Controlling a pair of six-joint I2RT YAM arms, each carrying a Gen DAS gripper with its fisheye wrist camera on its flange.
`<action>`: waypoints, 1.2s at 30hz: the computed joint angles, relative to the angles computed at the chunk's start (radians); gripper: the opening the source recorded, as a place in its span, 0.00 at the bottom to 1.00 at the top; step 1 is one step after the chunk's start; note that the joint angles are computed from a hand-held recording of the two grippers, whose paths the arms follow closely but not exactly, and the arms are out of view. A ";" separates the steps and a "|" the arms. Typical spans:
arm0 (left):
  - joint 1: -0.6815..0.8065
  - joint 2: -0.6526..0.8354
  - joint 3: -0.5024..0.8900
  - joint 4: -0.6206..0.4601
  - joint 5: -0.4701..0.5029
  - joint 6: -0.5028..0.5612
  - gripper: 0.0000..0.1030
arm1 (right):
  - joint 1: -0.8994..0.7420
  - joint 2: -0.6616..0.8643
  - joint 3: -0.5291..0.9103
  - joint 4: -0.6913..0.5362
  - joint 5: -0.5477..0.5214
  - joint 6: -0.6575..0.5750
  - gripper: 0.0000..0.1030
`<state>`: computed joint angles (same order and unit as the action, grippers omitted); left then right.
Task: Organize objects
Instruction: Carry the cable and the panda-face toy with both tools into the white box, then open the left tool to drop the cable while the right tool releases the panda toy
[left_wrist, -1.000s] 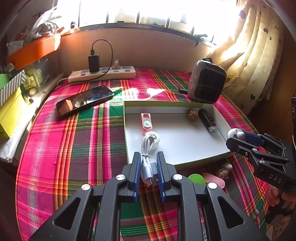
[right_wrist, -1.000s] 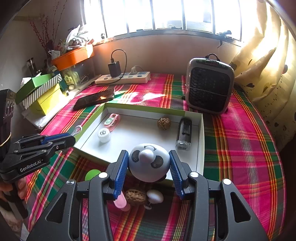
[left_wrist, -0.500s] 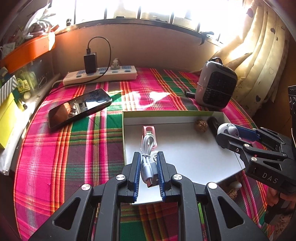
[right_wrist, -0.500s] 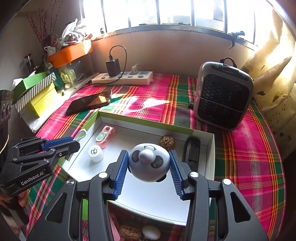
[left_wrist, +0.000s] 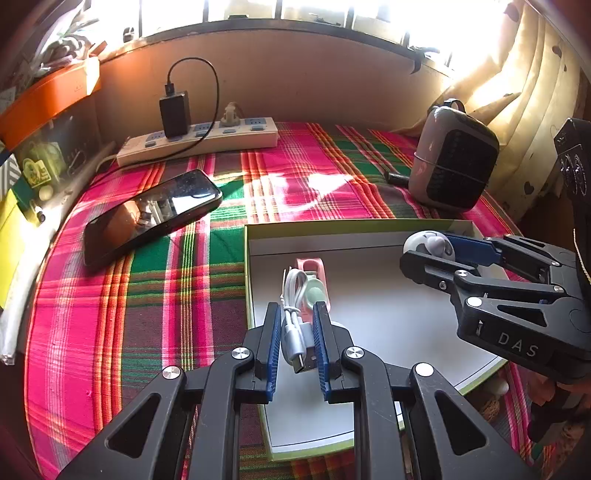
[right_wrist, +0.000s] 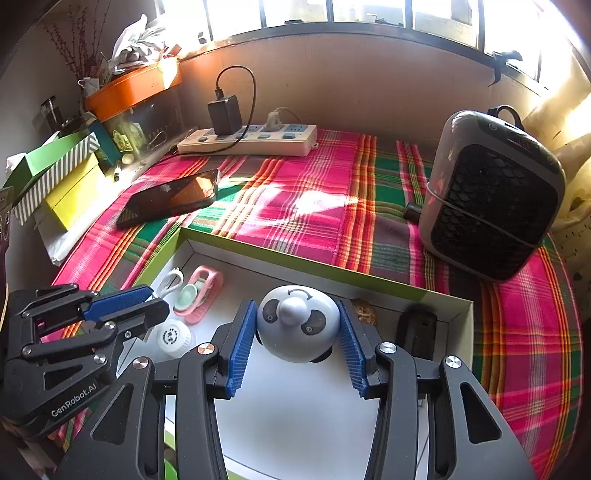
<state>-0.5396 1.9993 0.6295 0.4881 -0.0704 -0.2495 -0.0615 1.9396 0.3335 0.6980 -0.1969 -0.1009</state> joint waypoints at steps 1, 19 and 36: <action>-0.002 0.001 0.001 0.001 -0.002 0.002 0.15 | -0.003 0.012 0.014 -0.010 -0.009 0.006 0.44; 0.000 0.029 0.026 -0.001 0.006 0.005 0.16 | 0.075 0.068 0.096 -0.072 0.091 0.028 0.44; 0.002 0.034 0.027 0.004 0.008 0.008 0.16 | 0.100 0.090 0.120 -0.099 0.128 0.030 0.45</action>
